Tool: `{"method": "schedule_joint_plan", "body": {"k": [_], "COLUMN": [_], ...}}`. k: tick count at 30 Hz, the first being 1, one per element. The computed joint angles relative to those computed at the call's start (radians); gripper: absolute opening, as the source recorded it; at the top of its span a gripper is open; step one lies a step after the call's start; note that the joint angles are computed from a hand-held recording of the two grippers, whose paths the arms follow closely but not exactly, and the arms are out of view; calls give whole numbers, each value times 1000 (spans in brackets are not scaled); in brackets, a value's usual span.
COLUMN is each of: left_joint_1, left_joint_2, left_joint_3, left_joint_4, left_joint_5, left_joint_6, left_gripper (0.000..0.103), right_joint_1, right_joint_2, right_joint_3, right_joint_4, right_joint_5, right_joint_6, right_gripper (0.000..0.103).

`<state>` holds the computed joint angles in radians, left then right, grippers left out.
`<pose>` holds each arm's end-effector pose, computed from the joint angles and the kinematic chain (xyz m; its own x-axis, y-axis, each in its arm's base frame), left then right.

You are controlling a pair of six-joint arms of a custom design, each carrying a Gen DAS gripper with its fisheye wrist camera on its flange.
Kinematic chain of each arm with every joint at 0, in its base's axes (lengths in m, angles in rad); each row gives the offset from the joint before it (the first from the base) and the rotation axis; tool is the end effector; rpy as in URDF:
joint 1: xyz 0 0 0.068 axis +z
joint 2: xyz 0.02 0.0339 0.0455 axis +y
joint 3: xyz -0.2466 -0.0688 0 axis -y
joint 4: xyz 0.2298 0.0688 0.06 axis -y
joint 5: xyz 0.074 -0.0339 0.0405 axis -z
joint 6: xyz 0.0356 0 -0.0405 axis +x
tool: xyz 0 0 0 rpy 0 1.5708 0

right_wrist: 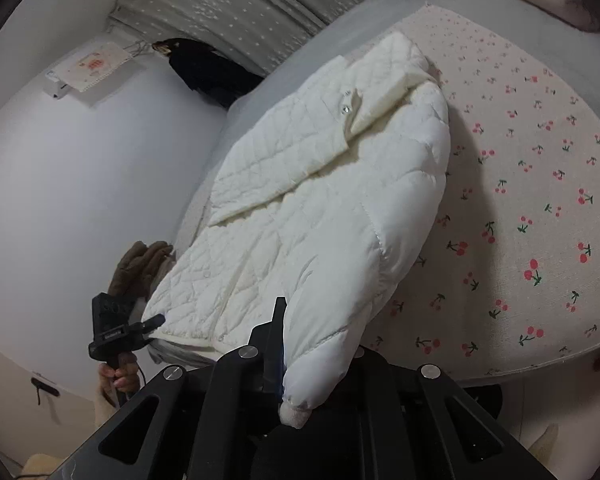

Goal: Fold large clothes

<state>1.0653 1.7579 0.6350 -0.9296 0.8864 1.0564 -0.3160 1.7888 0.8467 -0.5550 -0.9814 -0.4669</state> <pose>0.1088 0.1395 0.0891 -0.8440 -0.3884 -0.3698 0.0159 0.6711 -0.7412 0.2600 -0.0539 0.1102 -0.8980 0.0304 -0.4389 -0.3244 0.6283 0.7071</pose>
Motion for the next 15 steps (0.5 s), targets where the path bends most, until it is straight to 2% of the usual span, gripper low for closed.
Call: {"method": "schedule_joint_plan", "body": {"k": [5, 8, 10, 12, 14, 15], "left_joint_1": [129, 163, 152, 107, 25, -18], "left_joint_2": [-59, -83, -90, -89, -95, -96], "left_joint_3": [50, 92, 125, 174, 220, 243], "left_joint_4": [-291, -437, -503, -540, -518, -478], "left_joint_5": [33, 64, 108, 182, 282, 329], "left_joint_6": [273, 390, 423, 400, 300, 219], "left_gripper": [10, 10, 10, 10, 10, 10], "right_joint_1": [-79, -112, -115, -99, -72, -48], "right_joint_2": [-124, -187, -216, -237, -244, -240], "right_joint_3": [-5, 1, 9, 23, 36, 44], "right_joint_4": [-142, -200, -190, -125, -15, 89], "right_joint_5": [-92, -142, -171, -197, -212, -214], "right_joint_6": [-127, -168, -142, -49, 86, 204], "right_gripper": [11, 11, 11, 11, 11, 11]}}
